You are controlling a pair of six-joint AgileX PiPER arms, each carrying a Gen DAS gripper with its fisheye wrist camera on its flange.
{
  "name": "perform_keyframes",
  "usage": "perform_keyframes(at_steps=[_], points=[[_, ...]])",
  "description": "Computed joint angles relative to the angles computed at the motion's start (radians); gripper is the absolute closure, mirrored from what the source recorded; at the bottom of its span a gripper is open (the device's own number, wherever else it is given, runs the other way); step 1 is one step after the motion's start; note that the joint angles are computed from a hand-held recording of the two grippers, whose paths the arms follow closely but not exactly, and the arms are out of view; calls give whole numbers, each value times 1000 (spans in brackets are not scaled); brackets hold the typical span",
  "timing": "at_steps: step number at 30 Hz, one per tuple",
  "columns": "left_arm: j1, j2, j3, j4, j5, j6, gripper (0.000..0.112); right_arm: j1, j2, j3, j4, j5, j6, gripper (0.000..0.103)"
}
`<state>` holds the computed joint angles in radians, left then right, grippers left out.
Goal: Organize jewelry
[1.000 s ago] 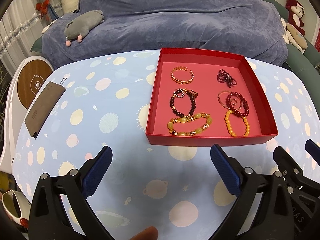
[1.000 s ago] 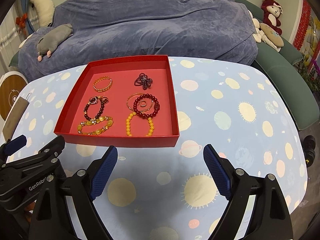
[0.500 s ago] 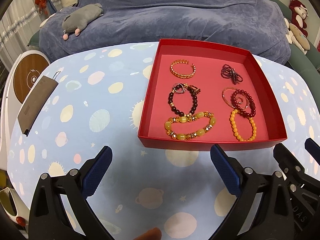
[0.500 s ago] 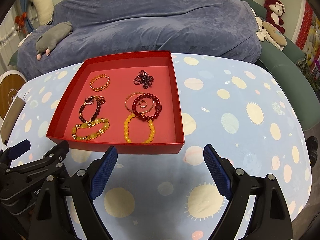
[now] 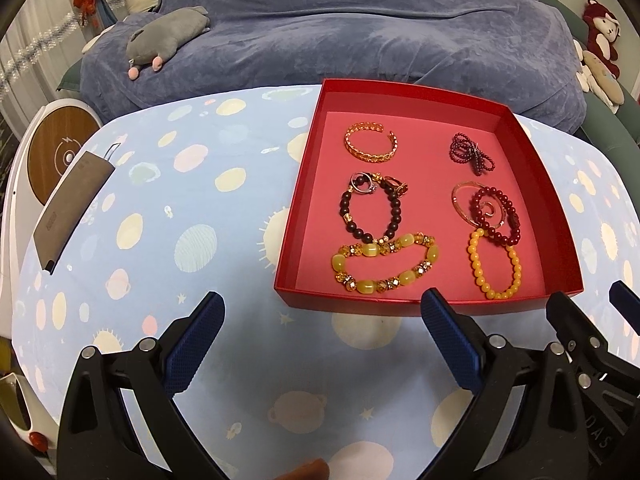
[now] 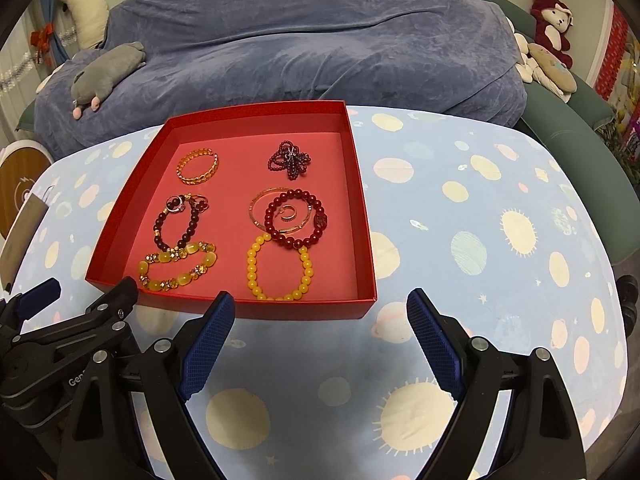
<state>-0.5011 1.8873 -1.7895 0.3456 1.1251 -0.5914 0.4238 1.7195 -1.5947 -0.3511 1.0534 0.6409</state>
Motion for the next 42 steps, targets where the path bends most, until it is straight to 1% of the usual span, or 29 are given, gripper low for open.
perform_keyframes(at_steps=[16,26,42], points=[[-12,3,-20,10,14,-1,18,-1,-2,0,-5,-7,3,19],[-20,-2,-8,11,0,-1,18,-9,-19,13,-4,-10,-1,19],[-23,-6,-10,22,-1,-1,18,-13,-23,17,5,-14,-13,19]])
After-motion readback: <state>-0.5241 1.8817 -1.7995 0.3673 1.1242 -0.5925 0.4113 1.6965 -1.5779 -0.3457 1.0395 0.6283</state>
